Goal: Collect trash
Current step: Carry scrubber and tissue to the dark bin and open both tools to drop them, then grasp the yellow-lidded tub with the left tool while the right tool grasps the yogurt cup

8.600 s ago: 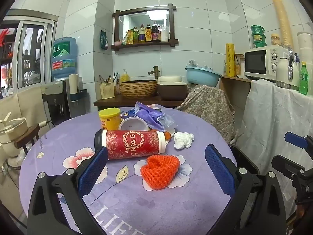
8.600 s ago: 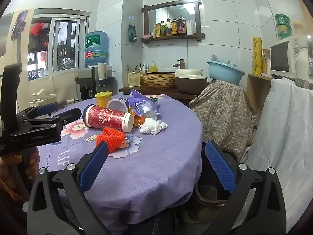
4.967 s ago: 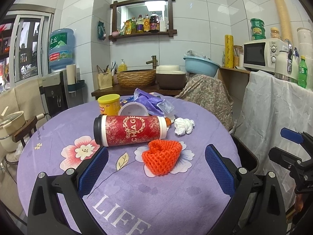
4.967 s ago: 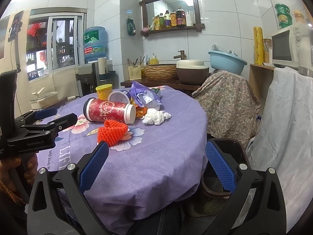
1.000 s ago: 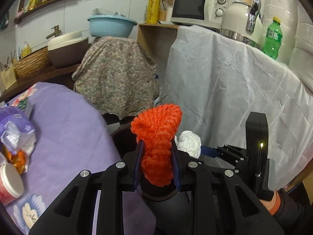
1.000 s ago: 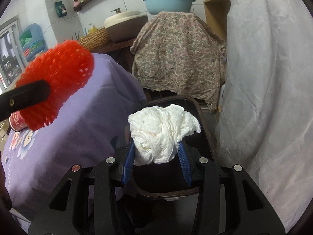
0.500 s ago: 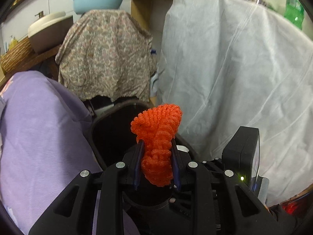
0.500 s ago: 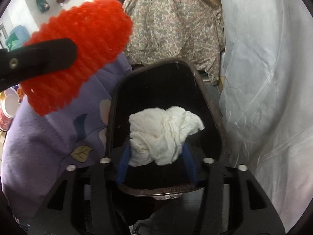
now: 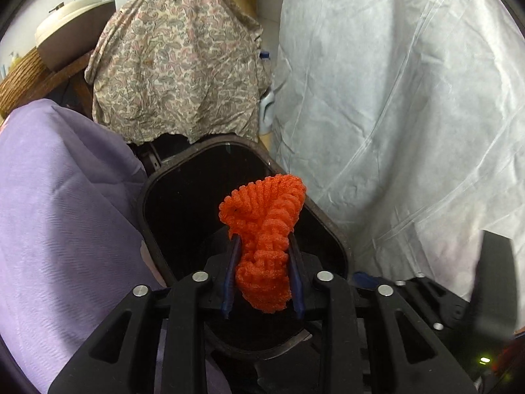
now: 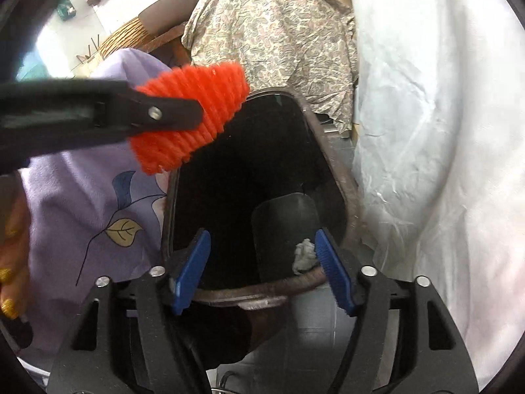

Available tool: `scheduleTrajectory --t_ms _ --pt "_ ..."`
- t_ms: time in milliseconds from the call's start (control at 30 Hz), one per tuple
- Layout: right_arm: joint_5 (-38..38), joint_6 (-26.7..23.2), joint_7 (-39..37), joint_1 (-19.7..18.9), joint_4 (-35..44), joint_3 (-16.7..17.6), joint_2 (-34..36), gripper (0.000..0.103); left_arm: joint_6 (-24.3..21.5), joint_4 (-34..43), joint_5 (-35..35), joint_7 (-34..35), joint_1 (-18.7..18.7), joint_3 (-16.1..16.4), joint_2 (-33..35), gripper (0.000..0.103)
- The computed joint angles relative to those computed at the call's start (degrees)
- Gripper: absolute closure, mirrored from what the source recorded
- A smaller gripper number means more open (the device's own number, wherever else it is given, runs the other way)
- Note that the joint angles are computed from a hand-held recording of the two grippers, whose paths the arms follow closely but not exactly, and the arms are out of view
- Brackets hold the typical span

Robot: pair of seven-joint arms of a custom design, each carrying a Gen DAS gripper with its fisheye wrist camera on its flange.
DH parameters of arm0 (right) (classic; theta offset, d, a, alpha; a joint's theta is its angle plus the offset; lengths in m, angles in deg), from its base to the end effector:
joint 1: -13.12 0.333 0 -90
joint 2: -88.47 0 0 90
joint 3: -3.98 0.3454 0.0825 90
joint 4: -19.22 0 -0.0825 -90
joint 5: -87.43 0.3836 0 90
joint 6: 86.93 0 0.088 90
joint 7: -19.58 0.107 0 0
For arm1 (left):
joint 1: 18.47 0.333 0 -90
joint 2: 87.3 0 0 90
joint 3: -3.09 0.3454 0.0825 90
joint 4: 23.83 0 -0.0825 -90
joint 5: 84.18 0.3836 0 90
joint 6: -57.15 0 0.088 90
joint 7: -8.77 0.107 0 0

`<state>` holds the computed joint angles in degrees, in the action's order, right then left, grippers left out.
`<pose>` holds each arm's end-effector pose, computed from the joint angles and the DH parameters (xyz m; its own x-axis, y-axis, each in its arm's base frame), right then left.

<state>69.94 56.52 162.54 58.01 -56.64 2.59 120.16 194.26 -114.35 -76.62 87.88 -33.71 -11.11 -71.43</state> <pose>0.5581 0.5395 0.5112 0.1110 -0.9599 -0.2575 -0.8207 0.0576 -0.5685 0.6153 -0.3204 0.5716 -0.3692 -0.9285 0.0390 -0.8016 0.2969 -0.5189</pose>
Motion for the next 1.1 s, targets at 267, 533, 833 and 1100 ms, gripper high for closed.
scheduleTrajectory --t_ms 267,533,833,1100 --pt "-2.0 2.7 4.5 0.7 -6.5 -0.3 -4.2 0.026 0.9 -1.2 -0.2 0.1 0.1 -0.1 -0.8 0.037" --pt "-4.8 2.6 7.5 1.1 -7.1 -0.1 -5.3 0.023 4.0 -3.5 -2.5 1.6 0.8 -0.6 -3.8 0.028" --pt "-8.7 2.4 9.9 2.0 -5.1 0.3 -6.0 0.016 10.2 -11.2 -9.2 6.2 2.2 -0.4 -12.6 0.02" --pt "-9.6 -0.2 6.6 3.3 2.0 0.7 -3.6 0.016 15.5 -19.8 -10.6 10.6 1.7 2.4 -22.2 0.015"
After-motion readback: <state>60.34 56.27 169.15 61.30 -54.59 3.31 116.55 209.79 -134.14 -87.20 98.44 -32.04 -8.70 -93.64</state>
